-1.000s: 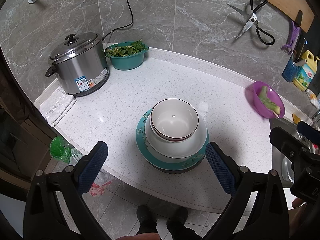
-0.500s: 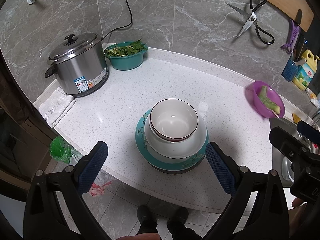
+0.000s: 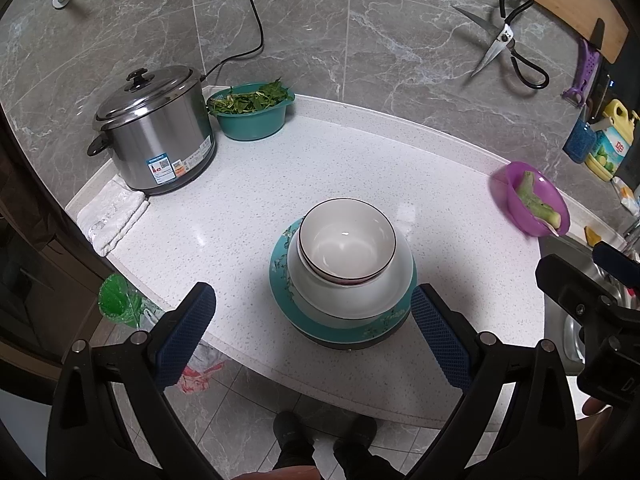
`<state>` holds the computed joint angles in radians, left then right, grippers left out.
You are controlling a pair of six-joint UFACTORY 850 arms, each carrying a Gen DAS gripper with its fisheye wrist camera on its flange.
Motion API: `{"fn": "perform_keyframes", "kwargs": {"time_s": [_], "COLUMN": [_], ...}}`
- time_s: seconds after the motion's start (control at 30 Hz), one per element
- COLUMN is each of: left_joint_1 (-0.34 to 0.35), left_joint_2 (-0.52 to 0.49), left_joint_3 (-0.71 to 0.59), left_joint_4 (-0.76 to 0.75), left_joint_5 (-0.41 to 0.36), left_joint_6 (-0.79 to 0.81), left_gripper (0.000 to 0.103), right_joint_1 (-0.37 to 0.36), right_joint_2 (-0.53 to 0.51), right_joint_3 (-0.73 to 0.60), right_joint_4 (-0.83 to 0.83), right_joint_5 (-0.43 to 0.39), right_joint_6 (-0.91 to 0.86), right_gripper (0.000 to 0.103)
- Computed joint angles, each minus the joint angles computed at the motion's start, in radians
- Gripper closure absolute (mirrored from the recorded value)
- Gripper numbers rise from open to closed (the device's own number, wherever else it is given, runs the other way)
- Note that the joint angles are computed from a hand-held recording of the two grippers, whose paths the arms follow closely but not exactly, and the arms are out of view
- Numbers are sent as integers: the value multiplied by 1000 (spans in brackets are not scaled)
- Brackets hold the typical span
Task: Organize plates and bowls
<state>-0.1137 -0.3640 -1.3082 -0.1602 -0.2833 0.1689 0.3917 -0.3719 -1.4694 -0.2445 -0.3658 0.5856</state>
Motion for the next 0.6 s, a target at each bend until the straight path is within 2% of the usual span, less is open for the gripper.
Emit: {"fn": "perform_keyframes", "kwargs": {"time_s": [0.6], "left_joint_1": [-3], "left_joint_2": [-42], "left_joint_3": [-42], "left_joint_4": [1], "left_joint_5": [4], "left_joint_6": [7], "left_gripper": [4], "right_joint_1": [-4], "right_joint_2": [-8], "right_joint_3": [-1], "right_joint_4": [26], "right_joint_5": [1], "right_joint_6": [-29], "right_gripper": [0]}}
